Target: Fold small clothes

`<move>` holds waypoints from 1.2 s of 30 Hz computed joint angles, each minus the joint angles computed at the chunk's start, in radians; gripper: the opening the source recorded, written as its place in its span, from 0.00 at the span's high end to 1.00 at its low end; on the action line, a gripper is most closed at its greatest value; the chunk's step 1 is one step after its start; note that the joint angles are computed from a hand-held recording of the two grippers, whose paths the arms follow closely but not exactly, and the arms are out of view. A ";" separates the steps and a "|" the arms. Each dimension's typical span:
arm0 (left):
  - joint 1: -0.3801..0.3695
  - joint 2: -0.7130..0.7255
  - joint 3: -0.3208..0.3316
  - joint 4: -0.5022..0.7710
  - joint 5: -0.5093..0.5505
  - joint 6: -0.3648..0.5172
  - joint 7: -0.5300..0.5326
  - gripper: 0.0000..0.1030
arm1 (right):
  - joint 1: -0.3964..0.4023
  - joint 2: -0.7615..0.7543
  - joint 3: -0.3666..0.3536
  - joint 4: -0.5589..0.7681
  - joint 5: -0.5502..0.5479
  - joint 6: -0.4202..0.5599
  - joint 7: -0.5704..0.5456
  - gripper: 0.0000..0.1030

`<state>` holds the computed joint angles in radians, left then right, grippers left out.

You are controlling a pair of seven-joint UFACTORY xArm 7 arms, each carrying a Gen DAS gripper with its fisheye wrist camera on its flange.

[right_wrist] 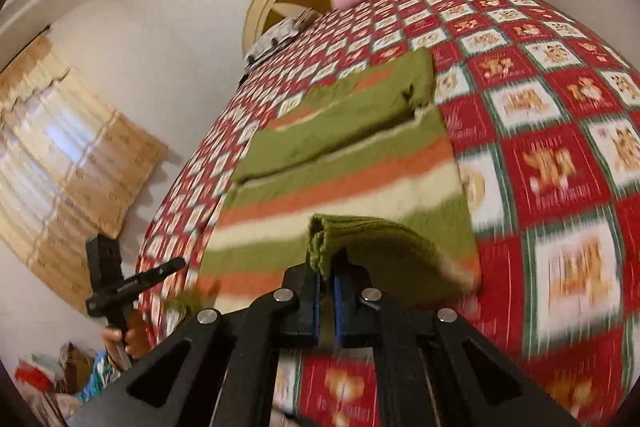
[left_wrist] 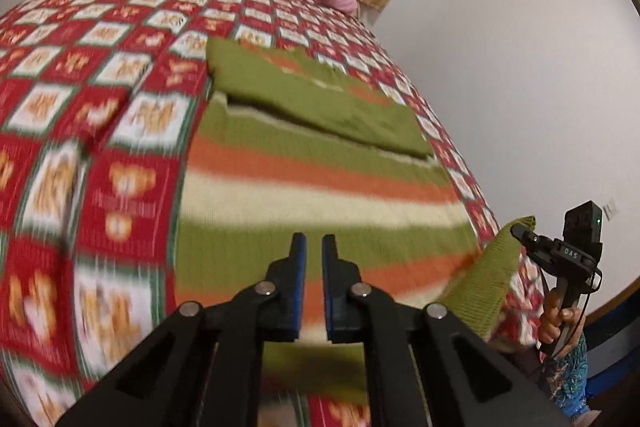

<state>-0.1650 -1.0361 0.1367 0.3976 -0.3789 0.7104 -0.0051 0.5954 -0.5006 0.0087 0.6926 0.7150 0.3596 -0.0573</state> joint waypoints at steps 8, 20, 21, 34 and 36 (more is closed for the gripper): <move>-0.061 0.105 0.102 0.096 -0.006 0.024 0.228 0.85 | -0.091 0.268 0.035 0.131 -0.035 -0.030 0.043 0.96; -0.025 0.209 0.047 0.045 -0.080 0.023 0.374 0.54 | -0.147 0.286 0.105 0.119 -0.114 -0.067 0.088 0.96; -0.026 0.209 0.033 0.031 -0.081 0.001 0.379 0.54 | -0.146 0.286 0.104 0.119 -0.120 -0.067 0.090 0.96; -0.063 0.147 0.058 -0.029 -0.128 -0.050 0.370 0.79 | -0.054 0.252 0.034 0.099 0.205 -0.117 -0.152 0.95; -0.076 0.143 0.098 -0.031 -0.170 -0.043 0.373 0.80 | -0.040 0.226 0.036 0.086 0.246 -0.143 -0.193 0.95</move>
